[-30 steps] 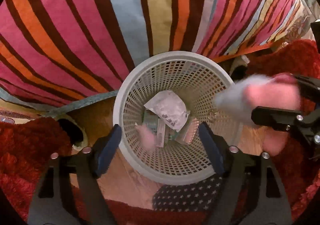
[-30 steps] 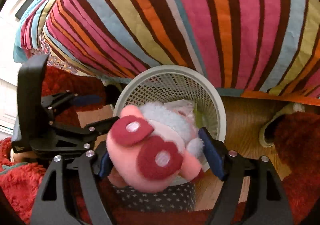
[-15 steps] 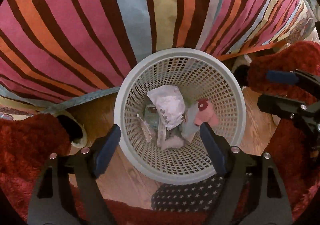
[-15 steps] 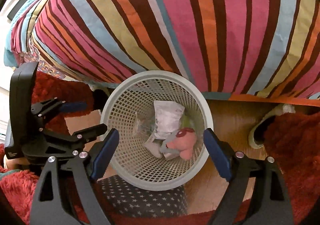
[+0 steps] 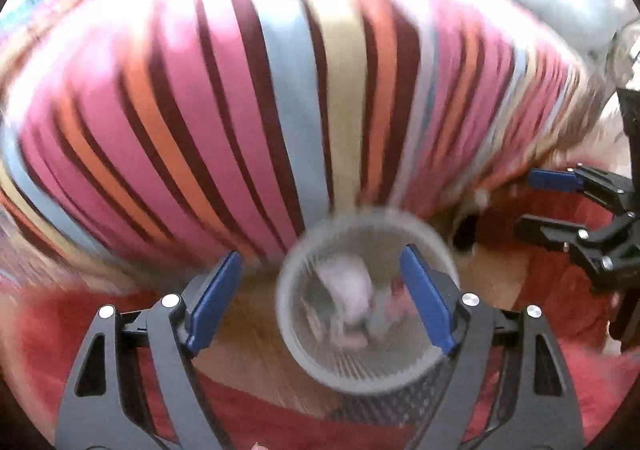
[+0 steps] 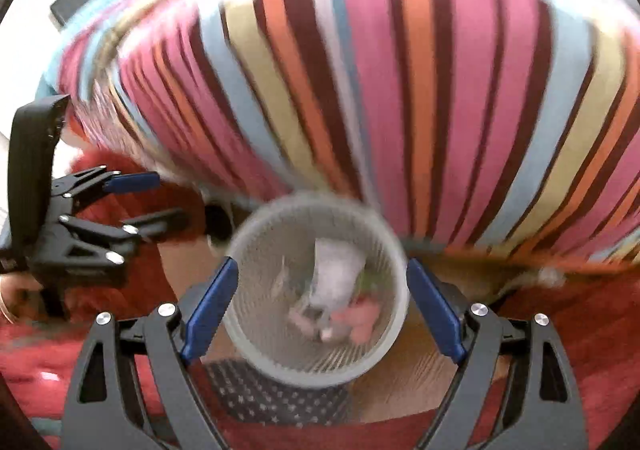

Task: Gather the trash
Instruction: 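Grasp the white printed snack bag with the right gripper while the left grasps the teal box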

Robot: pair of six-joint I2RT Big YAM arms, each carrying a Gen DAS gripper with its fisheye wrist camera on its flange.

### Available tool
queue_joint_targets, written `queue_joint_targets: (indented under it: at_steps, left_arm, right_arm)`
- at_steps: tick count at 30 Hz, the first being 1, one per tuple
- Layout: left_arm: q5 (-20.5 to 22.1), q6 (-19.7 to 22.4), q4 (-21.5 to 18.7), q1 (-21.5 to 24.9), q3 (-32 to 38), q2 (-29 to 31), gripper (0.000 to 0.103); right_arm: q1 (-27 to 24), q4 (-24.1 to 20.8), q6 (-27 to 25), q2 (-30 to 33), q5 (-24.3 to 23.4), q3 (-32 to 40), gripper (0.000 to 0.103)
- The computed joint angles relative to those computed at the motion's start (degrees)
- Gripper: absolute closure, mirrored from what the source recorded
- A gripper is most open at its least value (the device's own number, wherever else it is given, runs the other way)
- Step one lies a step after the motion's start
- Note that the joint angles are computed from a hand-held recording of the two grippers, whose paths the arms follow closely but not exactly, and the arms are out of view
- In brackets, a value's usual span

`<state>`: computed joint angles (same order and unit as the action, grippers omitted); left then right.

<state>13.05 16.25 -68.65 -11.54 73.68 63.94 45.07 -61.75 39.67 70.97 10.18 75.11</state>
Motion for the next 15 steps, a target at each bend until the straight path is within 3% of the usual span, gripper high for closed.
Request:
queue_joint_targets:
  at_steps: [1,3,6,7,10,15]
  left_arm:
    - [-0.7,-0.6,1.8,0.3,2.8,0.3,0.022]
    - [-1.6,-4.4,7.2,0.8,9.0,2.8,0.008]
    - [-4.8,-11.2,13.3,0.2,17.2,9.1,0.008]
    - [-7.0,-15.0,14.6,-0.5,22.4,13.7,0.008]
    - [-11.3,-20.9,13.8,-2.4,34.2,24.0,0.008]
    - [-16.4,-23.4,3.9,-5.2,60.0,43.5,0.008]
  right_arm:
    - [-0.9,-0.3,-1.9,-0.8,2.9,2.2,0.021]
    - [-2.6,0.5,-5.3,-1.2,6.9,5.1,0.021]
    - [-7.8,5.6,-15.5,0.7,14.4,11.7,0.021]
    - [-9.3,7.4,-18.1,1.8,15.6,13.2,0.021]
    - [-15.5,10.5,-23.6,8.7,15.5,21.6,0.021]
    - [-21.8,6.6,-30.8,23.6,11.0,40.1,0.021]
